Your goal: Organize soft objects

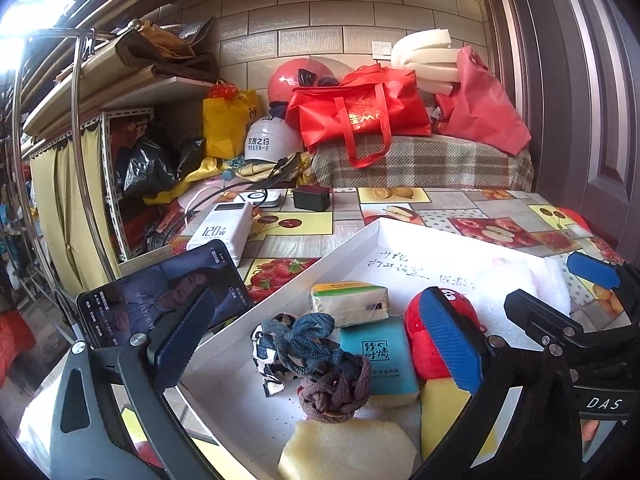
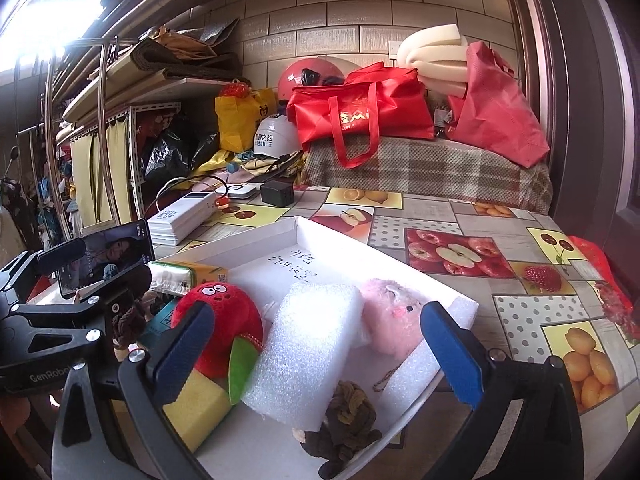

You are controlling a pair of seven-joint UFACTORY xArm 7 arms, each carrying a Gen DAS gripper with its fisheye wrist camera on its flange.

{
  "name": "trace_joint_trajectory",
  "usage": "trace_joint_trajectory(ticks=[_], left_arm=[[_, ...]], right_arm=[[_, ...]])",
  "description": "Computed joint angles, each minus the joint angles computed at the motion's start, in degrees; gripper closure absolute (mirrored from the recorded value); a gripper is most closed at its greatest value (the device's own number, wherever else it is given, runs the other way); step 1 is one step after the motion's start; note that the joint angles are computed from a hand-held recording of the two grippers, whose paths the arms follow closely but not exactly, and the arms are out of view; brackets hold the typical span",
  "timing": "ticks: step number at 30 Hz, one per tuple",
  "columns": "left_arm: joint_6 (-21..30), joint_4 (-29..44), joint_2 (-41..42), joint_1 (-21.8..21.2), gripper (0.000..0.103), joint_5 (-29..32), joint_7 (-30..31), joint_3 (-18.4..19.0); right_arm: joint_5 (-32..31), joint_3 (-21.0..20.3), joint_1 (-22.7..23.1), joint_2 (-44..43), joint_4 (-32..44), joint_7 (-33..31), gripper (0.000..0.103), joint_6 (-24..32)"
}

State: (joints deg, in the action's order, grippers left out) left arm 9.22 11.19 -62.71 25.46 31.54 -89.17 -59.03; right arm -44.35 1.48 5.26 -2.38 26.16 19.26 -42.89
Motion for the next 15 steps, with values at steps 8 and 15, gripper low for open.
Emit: trace_joint_trajectory(ticks=[8, 15], left_arm=[[-1.21, -1.99, -3.71, -2.4, 0.0, -0.56, -1.28, -0.11], [4.0, -1.25, -2.12, -8.52, 0.0, -0.58, -1.23, 0.86]], right_arm=[[7.11, -0.44, 0.24, -2.64, -4.92, -4.28, 0.0, -4.06], [4.54, -1.95, -0.65, -6.68, -9.6, -6.62, 0.0, -5.77]])
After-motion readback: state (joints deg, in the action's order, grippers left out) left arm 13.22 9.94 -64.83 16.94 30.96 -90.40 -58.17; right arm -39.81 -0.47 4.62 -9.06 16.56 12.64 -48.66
